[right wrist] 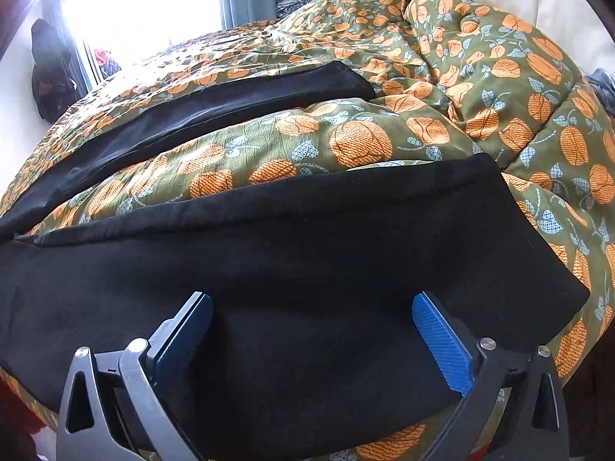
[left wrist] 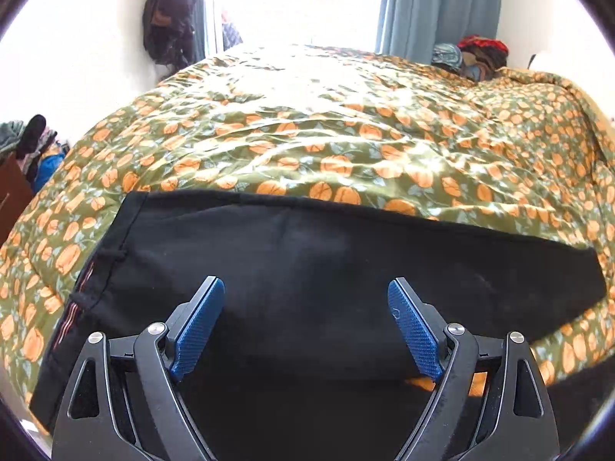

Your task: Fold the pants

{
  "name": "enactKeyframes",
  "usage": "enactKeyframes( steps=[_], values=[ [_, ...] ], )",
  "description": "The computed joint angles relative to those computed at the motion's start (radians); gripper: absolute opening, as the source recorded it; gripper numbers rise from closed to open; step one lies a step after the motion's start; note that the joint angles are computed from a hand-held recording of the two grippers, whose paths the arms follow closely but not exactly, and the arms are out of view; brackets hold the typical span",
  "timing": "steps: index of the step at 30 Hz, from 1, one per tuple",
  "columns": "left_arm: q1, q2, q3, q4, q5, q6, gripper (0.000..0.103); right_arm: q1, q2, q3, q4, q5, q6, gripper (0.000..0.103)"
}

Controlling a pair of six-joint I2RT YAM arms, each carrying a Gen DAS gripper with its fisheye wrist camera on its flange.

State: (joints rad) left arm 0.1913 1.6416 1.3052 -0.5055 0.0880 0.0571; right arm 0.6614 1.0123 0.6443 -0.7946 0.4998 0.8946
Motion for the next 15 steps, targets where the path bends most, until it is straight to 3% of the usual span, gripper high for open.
enactKeyframes(
  steps=[3,4,6,10,12,15],
  values=[
    [0.011,0.183,0.047,-0.012,-0.044,0.026,0.093,0.006,0.003,0.0,-0.001,0.003,0.006,0.103],
    [0.022,0.221,0.015,0.027,-0.027,0.06,0.096,0.007,0.004,0.001,0.0,0.002,0.007,0.103],
    [0.045,0.17,-0.129,0.184,0.024,0.079,0.096,-0.003,-0.003,-0.001,0.007,-0.011,0.0,0.103],
    [0.028,0.15,-0.17,0.234,-0.007,0.077,0.098,-0.069,-0.065,0.023,-0.01,-0.076,0.001,0.102],
    [0.028,0.149,-0.182,0.256,-0.004,0.075,0.098,-0.111,0.011,0.104,-0.006,-0.109,-0.01,0.102],
    [0.027,0.155,-0.188,0.279,-0.004,0.073,0.099,-0.148,0.218,0.282,0.178,-0.285,-0.136,0.102]
  ],
)
